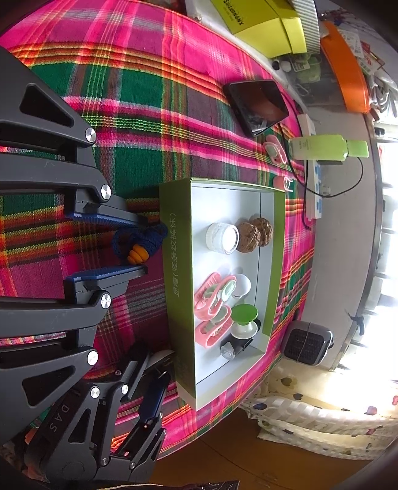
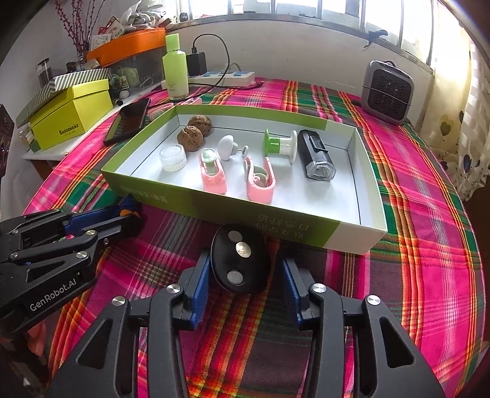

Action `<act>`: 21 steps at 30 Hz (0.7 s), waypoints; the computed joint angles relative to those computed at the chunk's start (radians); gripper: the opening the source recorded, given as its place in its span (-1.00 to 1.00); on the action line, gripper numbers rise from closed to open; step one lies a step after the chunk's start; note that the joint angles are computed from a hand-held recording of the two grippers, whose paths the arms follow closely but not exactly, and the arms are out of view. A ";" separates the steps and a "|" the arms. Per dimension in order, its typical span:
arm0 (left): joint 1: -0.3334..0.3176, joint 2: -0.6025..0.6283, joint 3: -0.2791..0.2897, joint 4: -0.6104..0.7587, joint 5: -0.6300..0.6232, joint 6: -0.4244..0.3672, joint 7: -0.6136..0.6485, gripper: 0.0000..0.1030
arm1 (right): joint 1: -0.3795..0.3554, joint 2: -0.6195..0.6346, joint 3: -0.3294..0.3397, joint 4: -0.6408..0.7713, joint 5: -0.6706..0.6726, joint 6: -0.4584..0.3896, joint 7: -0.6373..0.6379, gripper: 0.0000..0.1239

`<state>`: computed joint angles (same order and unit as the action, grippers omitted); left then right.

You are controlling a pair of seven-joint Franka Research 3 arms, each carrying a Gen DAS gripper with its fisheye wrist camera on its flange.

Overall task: Organize objects
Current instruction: 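Grasp the blue cord toy with the left tool while the right tool grasps the black disc, then carry the blue toy with the left tool while the right tool carries the black disc toward the box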

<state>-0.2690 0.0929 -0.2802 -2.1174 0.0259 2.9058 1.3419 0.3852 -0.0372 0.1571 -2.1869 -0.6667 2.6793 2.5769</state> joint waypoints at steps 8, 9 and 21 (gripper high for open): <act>-0.008 0.003 0.009 0.006 0.054 -0.007 -0.037 -0.57 | -0.002 -0.004 -0.001 -0.010 0.011 0.025 -0.012 -0.41; -0.009 0.003 0.010 0.006 0.062 -0.008 -0.043 -0.58 | -0.002 -0.004 -0.001 -0.011 0.012 0.027 -0.014 -0.41; -0.007 0.003 0.007 0.006 0.072 -0.009 -0.052 -0.62 | -0.009 -0.011 0.003 -0.027 0.037 0.060 -0.032 -0.41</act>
<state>-0.2757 0.0958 -0.2735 -2.1109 0.0982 2.8966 1.2898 0.3763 -0.0483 0.1603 -2.2142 -0.6297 2.7396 2.5444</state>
